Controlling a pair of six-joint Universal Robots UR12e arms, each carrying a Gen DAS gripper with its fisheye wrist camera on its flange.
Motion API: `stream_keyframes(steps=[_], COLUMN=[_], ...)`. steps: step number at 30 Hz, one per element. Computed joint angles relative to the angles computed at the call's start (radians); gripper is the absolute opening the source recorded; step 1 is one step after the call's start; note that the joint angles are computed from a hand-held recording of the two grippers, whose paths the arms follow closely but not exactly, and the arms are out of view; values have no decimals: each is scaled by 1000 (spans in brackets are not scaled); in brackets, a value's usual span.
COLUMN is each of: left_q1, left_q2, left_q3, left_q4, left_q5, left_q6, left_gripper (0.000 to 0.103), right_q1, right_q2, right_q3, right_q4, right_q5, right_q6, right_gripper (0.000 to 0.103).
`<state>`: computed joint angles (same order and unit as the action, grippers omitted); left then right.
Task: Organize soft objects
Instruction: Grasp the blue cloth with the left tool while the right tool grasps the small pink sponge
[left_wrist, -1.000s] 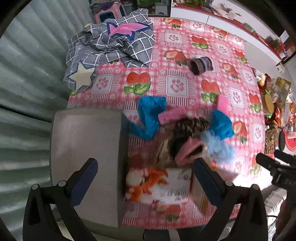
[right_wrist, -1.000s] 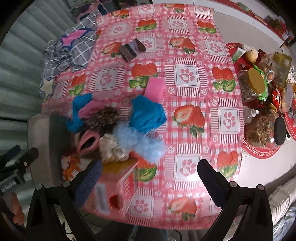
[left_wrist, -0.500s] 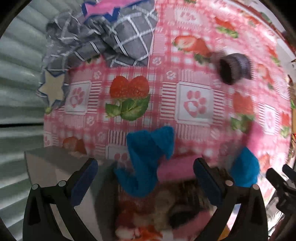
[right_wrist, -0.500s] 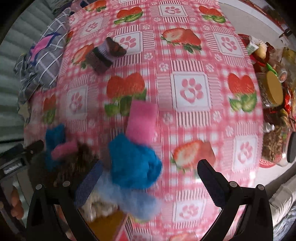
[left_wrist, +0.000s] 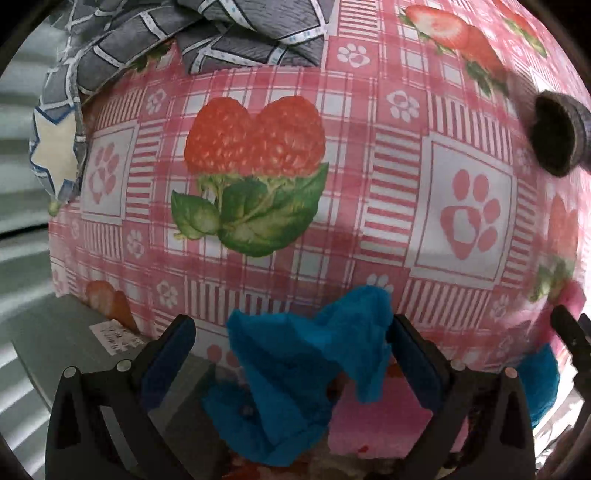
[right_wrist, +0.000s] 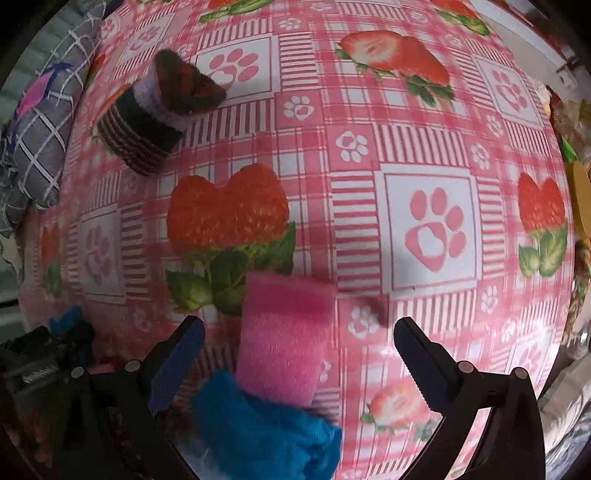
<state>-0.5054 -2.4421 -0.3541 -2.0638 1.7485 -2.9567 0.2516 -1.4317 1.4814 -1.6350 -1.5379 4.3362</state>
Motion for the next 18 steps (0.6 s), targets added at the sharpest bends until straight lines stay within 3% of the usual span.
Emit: stream_keyframes(steps=[4, 6, 8, 9, 10, 12, 13, 14, 18], left_q1=[-1, -5, -6, -3, 0, 5, 8, 6, 5], left_q2=[-3, -24, -20, -18, -22, -23, -29, -36, 33], left_q3=[4, 53, 40, 36, 48, 58, 74, 96, -25], left_q4=[-8, -64, -71, -70, -83, -95, -108, -120, 22], left_q5=[8, 3, -21, -37, -61, -108, -135, -147, -141], left_q6=[14, 2, 0, 5, 12, 16, 16, 15, 29], left_gripper=[102, 101, 96, 91, 87, 59, 50, 32, 28], right_q1=[11, 22, 32, 35, 40, 35, 29, 27, 26], right_q2=[33, 53, 60, 61, 60, 41, 31, 20, -21], right_q3=[-37, -65, -78, -82, -88, -77, -64, -49, -18], right_q4=[39, 74, 77, 75, 76, 53, 27, -7, -90], right_q5=[-12, -38, -60, -69, -83, -71, -55, -45, -55], right_q6=[-75, -97, -110, -114, -121, -133, -128, -112, -57], right_gripper=[99, 94, 79, 72, 52, 47, 47, 47, 47])
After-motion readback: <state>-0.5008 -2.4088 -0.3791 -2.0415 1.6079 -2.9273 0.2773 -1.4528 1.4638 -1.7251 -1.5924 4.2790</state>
